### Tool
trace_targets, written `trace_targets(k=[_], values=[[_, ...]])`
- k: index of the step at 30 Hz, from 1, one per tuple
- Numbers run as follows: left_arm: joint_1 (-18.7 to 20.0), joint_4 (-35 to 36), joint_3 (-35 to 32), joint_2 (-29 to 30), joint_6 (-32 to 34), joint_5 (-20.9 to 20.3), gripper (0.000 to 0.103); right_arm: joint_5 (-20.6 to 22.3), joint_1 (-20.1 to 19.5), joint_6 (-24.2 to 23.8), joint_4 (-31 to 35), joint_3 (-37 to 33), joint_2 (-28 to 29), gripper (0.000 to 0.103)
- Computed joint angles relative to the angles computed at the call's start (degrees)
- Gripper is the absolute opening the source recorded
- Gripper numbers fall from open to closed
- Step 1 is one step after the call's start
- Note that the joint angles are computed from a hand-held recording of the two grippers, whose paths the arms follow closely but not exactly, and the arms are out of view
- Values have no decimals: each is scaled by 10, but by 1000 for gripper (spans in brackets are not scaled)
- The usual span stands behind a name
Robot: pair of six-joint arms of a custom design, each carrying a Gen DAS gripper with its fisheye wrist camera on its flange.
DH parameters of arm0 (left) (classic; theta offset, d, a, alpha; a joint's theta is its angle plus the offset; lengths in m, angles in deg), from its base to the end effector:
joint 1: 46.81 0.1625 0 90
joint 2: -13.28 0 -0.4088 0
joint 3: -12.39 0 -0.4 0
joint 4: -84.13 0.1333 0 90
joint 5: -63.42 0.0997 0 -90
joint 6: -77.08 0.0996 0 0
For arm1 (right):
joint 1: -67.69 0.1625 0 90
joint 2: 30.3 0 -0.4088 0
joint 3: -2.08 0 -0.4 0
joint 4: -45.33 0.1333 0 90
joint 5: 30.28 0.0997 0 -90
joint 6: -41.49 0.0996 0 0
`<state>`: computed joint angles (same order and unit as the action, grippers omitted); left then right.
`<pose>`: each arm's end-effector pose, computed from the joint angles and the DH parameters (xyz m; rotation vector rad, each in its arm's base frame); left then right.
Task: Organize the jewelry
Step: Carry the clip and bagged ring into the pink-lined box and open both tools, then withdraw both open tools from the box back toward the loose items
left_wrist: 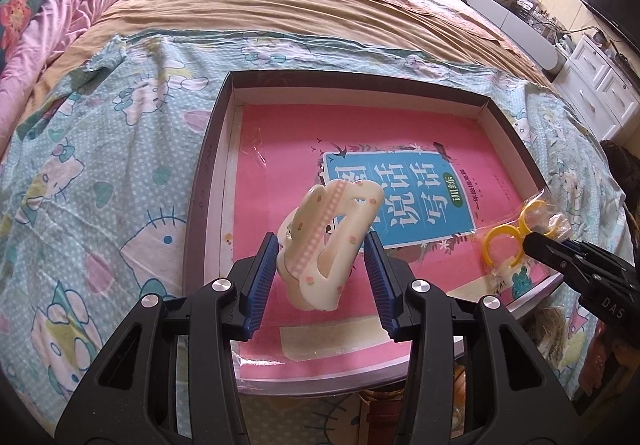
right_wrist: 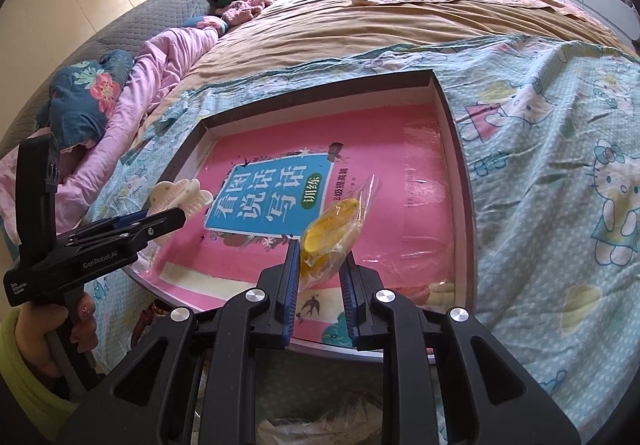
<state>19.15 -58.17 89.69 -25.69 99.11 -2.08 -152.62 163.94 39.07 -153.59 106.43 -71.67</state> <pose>-0.1462 -0.7563 0.1076 0.9901 2.5120 -0.3409 0.1469 -0.6059 0.0895 -0.1134 -2.4310 1.0466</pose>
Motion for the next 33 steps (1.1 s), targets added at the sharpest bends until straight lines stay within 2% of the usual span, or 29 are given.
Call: trace_targets(k=[7,14,17,19,23,25,27,30,33], values=[[3,0,2,-1,-1,1,36,-36,9,1,-20,13,-6,44],[2,-3,8,-8,-2,-3,36,-50,18,1,-36,29,-20,49],[1,-8,14,-14,-1,-5,38,-59,25,-5,-50,32,-21,59],[0,-11,18,-18,-2,-6,45,-60,28,-7,-55,34,-23,60],[-4,-20,31,-34,-4,-7,49,-66,34,-11,-63,37,-27,60],[-5,-24,37,-42,-5,-10,57,-69,37,-13,-68,38,-28,61],[-9,-32,46,-53,-2,-7,59,-72,41,-15,-73,41,-30,61],[-13,-45,60,-67,0,-11,69,-78,49,-20,-83,44,-32,62],[-18,-57,71,-82,1,-14,76,-91,59,-31,-109,46,-30,76]])
